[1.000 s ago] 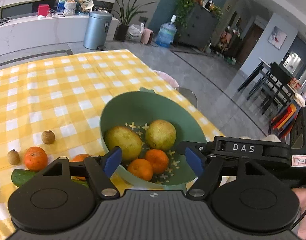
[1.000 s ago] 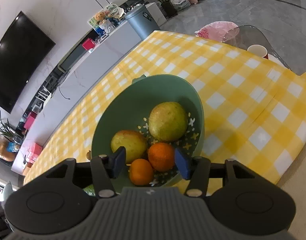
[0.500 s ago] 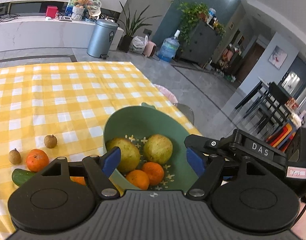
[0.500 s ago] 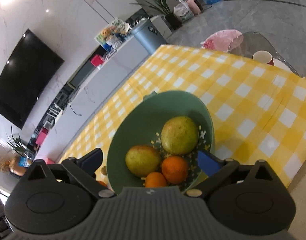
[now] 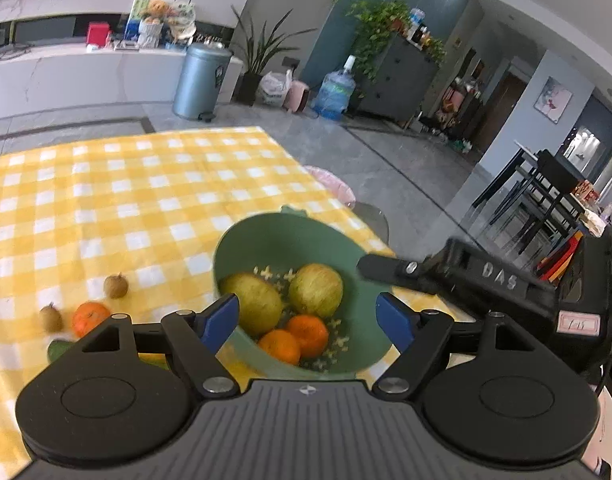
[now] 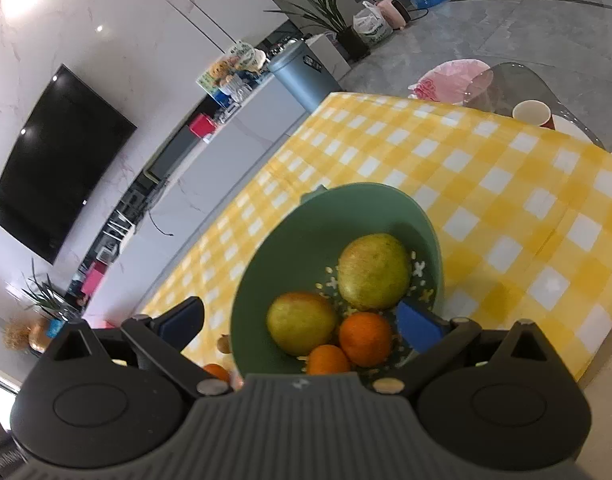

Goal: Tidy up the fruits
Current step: 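Withdraw both tools from the colander back toward the cucumber and fruit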

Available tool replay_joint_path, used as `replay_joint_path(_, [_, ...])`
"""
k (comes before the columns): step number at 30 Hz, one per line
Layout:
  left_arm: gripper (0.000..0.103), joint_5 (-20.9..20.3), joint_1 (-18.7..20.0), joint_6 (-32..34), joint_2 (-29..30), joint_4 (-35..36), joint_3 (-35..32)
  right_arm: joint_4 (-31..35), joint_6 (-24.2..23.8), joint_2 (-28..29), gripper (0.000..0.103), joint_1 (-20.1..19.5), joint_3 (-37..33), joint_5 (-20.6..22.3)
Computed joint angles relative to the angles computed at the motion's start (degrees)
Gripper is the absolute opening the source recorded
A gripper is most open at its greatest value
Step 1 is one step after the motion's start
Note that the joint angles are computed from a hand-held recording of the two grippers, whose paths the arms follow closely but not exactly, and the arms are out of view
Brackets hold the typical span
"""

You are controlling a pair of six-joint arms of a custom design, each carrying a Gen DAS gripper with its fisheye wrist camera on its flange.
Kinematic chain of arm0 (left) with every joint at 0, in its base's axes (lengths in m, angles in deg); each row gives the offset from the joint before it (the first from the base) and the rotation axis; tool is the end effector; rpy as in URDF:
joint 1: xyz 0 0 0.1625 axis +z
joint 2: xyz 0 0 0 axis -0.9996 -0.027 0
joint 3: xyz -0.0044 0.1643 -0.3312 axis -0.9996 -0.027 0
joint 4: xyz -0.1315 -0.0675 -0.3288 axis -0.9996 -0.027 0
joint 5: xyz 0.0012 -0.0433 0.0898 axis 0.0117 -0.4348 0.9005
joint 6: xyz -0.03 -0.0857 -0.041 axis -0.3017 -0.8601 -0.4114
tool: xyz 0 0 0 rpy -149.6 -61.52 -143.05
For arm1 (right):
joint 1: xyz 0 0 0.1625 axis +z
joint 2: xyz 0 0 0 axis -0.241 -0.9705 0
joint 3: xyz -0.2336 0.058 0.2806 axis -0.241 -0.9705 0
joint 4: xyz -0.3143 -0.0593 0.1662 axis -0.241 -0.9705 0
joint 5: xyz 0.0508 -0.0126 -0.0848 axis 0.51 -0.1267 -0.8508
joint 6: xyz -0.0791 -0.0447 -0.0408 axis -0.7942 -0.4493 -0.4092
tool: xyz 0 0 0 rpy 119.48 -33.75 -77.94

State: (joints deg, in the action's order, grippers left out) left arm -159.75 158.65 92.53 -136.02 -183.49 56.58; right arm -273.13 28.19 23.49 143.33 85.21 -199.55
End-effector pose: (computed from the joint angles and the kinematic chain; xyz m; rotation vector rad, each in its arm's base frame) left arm -0.0587 -0.5630 0.3295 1.2046 2.8117 -0.5009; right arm 0.3582 -0.3599 0.0245 -0.6232 -2.3425 1.5739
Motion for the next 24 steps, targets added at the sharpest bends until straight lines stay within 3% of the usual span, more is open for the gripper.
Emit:
replay_joint_path(3, [0.085, 0.25, 0.56, -1.11, -0.97, 1.55, -0.72, -1.21, -2.17, 0.44, 0.099, 0.62, -1.00, 0.33])
replay_joint_path(11, [0.086, 2.93, 2.08, -0.45, -5.55, -1.59, 0.71, -6.08, -13.25, 3.94, 0.099, 2.99, -7.49, 3.35])
replay_joint_path(15, [0.086, 4.50, 2.87, -0.76, -6.80, -1.71, 0.53, -3.99, -16.90, 6.02, 0.099, 3.98, -11.99, 5.06])
replay_joint_path(24, [0.086, 6.55, 5.19, -1.20, -8.76, -2.13, 0.23, 5.46, -19.01, 8.67, 0.099, 4.90, -19.57, 9.48])
